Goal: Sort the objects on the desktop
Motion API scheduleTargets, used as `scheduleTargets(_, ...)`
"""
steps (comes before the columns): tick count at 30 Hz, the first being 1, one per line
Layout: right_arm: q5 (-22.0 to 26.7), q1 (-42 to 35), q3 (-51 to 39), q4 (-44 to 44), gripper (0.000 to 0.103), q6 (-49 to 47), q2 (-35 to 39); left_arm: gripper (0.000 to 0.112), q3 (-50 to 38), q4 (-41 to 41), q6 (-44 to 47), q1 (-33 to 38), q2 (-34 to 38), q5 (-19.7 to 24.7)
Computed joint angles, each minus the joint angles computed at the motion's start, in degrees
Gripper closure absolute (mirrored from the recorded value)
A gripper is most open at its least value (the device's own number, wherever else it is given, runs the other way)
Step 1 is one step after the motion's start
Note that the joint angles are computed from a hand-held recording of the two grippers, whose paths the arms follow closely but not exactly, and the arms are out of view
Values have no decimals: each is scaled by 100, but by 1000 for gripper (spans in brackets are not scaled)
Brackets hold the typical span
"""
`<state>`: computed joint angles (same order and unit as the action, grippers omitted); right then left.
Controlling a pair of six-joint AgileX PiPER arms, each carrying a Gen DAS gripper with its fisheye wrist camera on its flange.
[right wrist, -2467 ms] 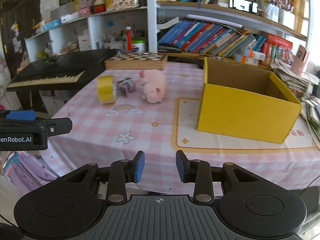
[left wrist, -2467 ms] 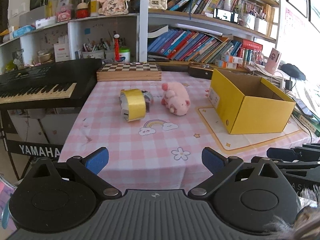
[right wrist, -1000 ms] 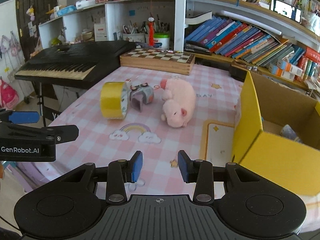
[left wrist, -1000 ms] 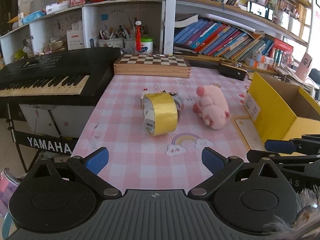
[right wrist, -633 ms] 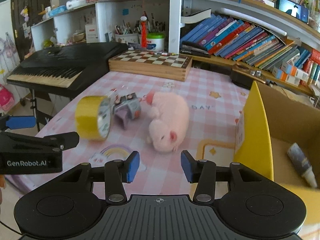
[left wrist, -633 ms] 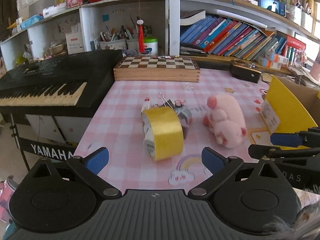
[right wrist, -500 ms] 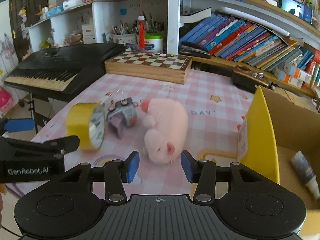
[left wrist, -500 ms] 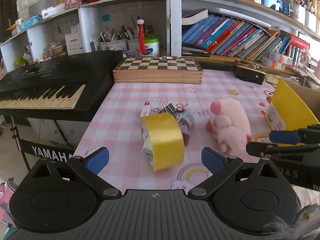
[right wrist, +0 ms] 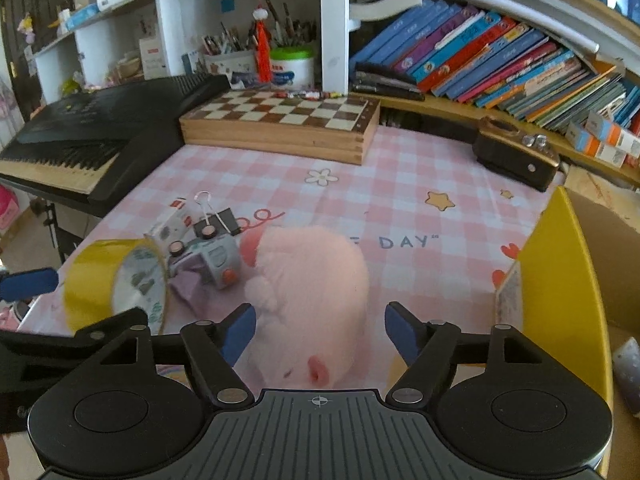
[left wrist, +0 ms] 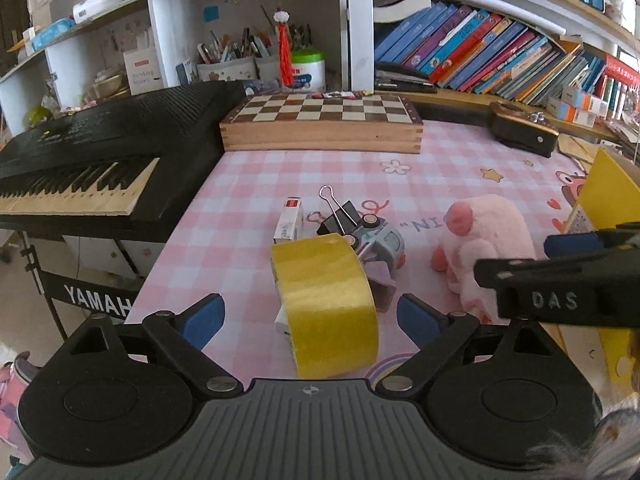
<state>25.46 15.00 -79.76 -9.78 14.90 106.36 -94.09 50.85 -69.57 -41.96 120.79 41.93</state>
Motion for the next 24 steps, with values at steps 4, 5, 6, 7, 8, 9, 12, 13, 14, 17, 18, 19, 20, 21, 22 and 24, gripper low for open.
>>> scheduleTargets(4, 93, -25, -349, 229, 29, -391, 295, 39, -287, -151, 346, 11, 208, 124)
scheduleTargets(5, 131, -24, -438, 275, 29, -472, 370, 46, -330, -181, 417, 9, 237, 158)
scheduleTargets(6, 166, -11, -517, 243, 29, -448, 432, 50, -366, -217, 487, 6, 263, 205)
scheduleTargets(7, 178, -3, -557, 190, 29, -401, 470, 55, -352, -227, 508, 3, 258, 207)
scheduleTargets(8, 191, 2, -605, 134, 29, -350, 514, 61, -327, -225, 505, 4, 243, 189)
scheduleTargets(9, 205, -3, -661, 98, 29, -320, 563, 66, -272, -207, 482, 3, 215, 151)
scheduleTargets(12, 265, -37, -806, 42, 29, -258, 705, 72, -118, -212, 395, 26, 106, 40)
scheduleTargets(13, 298, -55, -853, 57, 29, -260, 750, 73, -10, -266, 312, 68, 19, -81)
scheduleTargets(14, 324, -95, -893, 208, 30, -383, 786, 73, 65, -342, 234, 113, -53, -193)
scheduleTargets(17, 296, -195, -853, 662, 35, -793, 766, 74, 795, -551, -647, 437, -584, -1206)
scheduleTargets(18, 285, -213, -832, 741, 36, -875, 748, 74, 1029, -707, -877, 577, -722, -1610)
scheduleTargets(19, 268, -231, -802, 813, 37, -939, 727, 75, 1287, -966, -1072, 747, -856, -2072)
scheduleTargets(20, 265, -251, -792, 895, 38, -1009, 715, 75, 1537, -1270, -1165, 905, -962, -2508)
scheduleTargets(21, 261, -273, -774, 992, 38, -1089, 699, 75, 1812, -1384, -1402, 1043, -1063, -2961)
scheduleTargets(22, 275, -291, -777, 1079, 39, -1146, 691, 75, 2084, -1728, -1418, 1188, -1142, -3452)
scheduleTargets(24, 321, -346, -768, 1315, 40, -1290, 662, 75, 2631, -2874, -1025, 1415, -1269, -4425)
